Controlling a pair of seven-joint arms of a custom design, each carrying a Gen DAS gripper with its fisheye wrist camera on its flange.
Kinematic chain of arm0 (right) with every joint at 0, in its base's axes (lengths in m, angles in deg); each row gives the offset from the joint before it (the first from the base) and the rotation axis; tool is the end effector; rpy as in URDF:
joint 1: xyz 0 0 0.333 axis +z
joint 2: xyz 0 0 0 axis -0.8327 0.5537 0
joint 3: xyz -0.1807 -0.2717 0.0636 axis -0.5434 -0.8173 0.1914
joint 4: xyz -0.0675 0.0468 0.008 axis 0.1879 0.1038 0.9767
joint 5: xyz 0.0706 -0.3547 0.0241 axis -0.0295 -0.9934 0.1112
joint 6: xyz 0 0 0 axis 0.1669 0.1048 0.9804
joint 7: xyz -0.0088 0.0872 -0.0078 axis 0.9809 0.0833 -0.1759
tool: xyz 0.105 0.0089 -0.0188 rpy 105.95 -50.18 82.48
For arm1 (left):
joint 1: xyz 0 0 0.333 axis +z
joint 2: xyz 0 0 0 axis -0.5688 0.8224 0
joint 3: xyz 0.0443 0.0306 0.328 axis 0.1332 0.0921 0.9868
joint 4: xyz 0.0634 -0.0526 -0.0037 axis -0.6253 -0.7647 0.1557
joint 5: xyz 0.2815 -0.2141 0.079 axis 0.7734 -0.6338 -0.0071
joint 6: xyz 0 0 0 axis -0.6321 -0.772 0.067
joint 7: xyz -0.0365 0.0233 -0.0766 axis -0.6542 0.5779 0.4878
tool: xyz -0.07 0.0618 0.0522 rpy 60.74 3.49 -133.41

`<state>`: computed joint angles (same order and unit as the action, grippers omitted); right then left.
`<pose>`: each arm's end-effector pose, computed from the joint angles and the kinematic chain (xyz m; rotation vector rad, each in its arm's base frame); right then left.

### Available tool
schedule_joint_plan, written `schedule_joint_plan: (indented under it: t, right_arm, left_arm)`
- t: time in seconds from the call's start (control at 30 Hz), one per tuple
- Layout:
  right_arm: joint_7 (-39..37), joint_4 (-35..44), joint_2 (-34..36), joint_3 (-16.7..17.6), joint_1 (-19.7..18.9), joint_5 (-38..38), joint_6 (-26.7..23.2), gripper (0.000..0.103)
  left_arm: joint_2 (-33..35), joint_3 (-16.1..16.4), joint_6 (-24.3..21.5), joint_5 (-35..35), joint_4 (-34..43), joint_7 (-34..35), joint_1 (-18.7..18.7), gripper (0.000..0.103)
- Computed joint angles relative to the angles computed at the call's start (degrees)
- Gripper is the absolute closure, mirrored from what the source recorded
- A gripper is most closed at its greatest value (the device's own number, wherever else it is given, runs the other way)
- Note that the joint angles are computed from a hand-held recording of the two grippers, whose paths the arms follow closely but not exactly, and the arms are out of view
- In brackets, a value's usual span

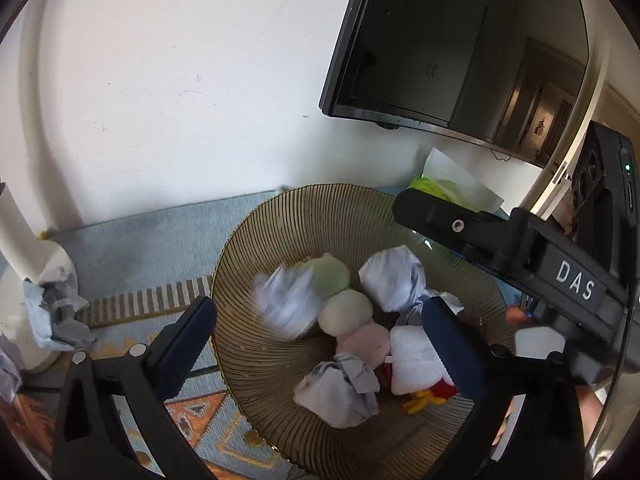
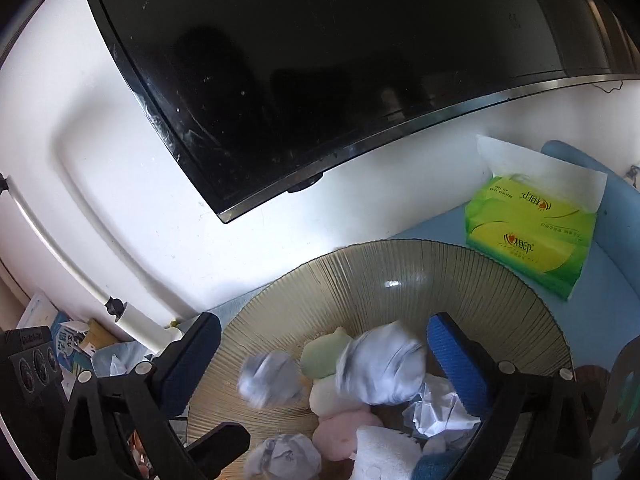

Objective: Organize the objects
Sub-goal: 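Carry both paper balls to the golden bowl and release them inside, then move both open tools back over the clutter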

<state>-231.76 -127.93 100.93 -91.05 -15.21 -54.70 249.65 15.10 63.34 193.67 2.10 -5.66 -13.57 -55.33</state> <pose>0.5229 0.4345 0.4911 -1.3960 1.6936 -0.3737 0.6060 -0.3501 0.5046 -1.6583 2.0752 -1.0996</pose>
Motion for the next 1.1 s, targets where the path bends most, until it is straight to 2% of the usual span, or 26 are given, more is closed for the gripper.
schedule_joint_plan:
  t: [0.17,0.27,0.43,0.53,0.6,0.67,0.7,0.77,0.8,0.9,0.97,1.1]
  right_arm:
    - [4.99,-0.05,0.16,-1.77,0.74,-3.46,3.20,0.000]
    - [4.75,-0.17,0.41,-1.39,0.29,-2.06,3.85,0.000]
    - [5.93,0.40,0.67,-2.94,2.09,-2.78,4.43,0.000]
    - [10.40,1.92,0.76,-5.56,4.66,-8.38,4.50,0.000]
    - [16.09,3.21,0.70,-7.28,6.71,-15.12,4.31,0.000]
    - [24.67,4.99,1.03,-9.33,9.76,-24.45,2.90,0.000]
    - [27.02,5.72,1.30,-9.39,10.60,-27.62,1.85,0.000]
    - [25.95,7.09,2.12,-7.67,10.50,-28.57,0.24,0.000]
    - [24.29,8.09,2.70,-6.36,10.05,-27.77,-0.07,0.000]
    - [18.60,11.52,4.63,-1.49,8.12,-23.83,0.19,0.000]
    - [12.69,13.75,5.97,1.87,7.23,-20.18,-0.37,0.000]
    - [-2.82,18.42,9.31,6.10,9.07,-10.54,-4.81,0.000]
  left_arm:
    - [-0.46,1.63,-1.48,2.42,-0.19,-1.39,-1.28,0.001]
    - [-1.29,0.47,-0.62,1.65,-1.63,-1.13,-0.35,0.001]
    - [-3.82,-0.82,0.51,-0.07,-4.60,0.30,1.05,0.001]
    - [-6.96,-2.61,1.75,-2.84,-7.65,2.41,3.19,0.001]
    - [-10.47,-4.10,4.31,-5.81,-11.89,4.65,5.18,0.001]
    - [-14.96,-4.23,5.58,-7.99,-16.74,5.46,6.21,0.001]
    - [-17.29,-4.71,6.25,-10.05,-19.44,7.01,7.15,0.001]
    - [-22.23,-4.86,8.27,-14.91,-25.28,11.07,8.48,0.000]
    - [-25.19,-3.83,8.93,-15.44,-28.62,11.87,8.75,0.000]
    - [-31.41,-1.99,8.85,-7.09,-35.51,5.30,11.95,0.000]
    - [-34.99,-0.89,8.53,-4.72,-39.30,3.53,13.98,0.001]
    - [-40.74,-0.58,7.25,0.14,-45.88,0.73,19.99,0.001]
